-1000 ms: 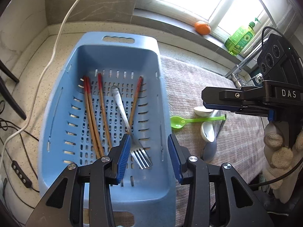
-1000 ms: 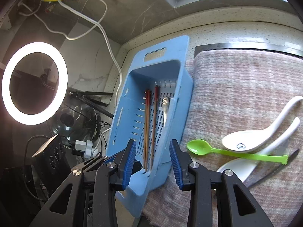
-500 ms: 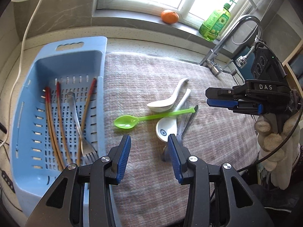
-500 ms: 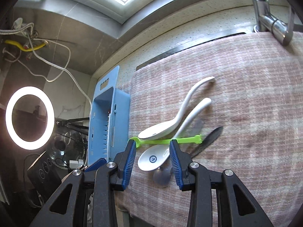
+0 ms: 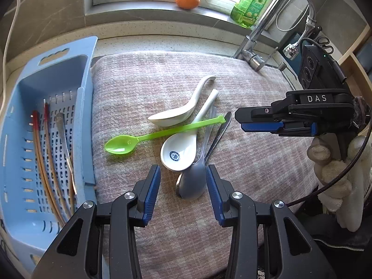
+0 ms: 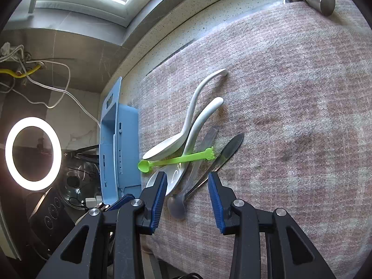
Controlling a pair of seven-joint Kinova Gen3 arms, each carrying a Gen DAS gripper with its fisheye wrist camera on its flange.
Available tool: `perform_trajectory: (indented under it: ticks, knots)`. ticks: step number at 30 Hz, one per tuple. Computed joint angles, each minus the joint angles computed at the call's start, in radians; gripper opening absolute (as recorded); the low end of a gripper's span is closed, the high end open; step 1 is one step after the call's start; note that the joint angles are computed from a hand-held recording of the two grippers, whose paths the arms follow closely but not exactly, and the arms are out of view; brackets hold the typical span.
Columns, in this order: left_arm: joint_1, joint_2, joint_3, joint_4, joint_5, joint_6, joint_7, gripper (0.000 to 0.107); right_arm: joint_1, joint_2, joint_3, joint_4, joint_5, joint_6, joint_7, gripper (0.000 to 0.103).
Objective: Organize utensils
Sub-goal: 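Move both grippers to the white ceramic spoons on the towel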
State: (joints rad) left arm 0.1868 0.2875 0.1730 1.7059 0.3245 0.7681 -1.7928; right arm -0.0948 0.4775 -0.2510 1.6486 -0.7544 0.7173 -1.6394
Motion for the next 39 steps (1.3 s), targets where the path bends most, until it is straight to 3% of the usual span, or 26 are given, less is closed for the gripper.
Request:
perform_trajectory:
  ticks: [5,20,33,39]
  knots:
    - [0.032,0.014,-0.006,-0.014,-0.045,0.007,0.038,0.039,-0.013,0.003,0.006,-0.001,0.018,-0.005,-0.019,0.034]
    - [0.043,0.067,0.008,-0.031,-0.037,0.03,0.002,0.039,-0.02,0.049,-0.005,-0.009,0.024,0.016,-0.047,0.034]
    - [0.036,0.048,0.002,-0.023,-0.067,0.02,0.023,0.039,-0.007,0.049,-0.021,-0.043,-0.001,0.024,-0.009,0.034]
    - [-0.003,0.009,0.001,-0.016,-0.025,0.02,-0.016,0.039,0.004,0.033,-0.012,-0.052,-0.013,0.005,0.008,0.034]
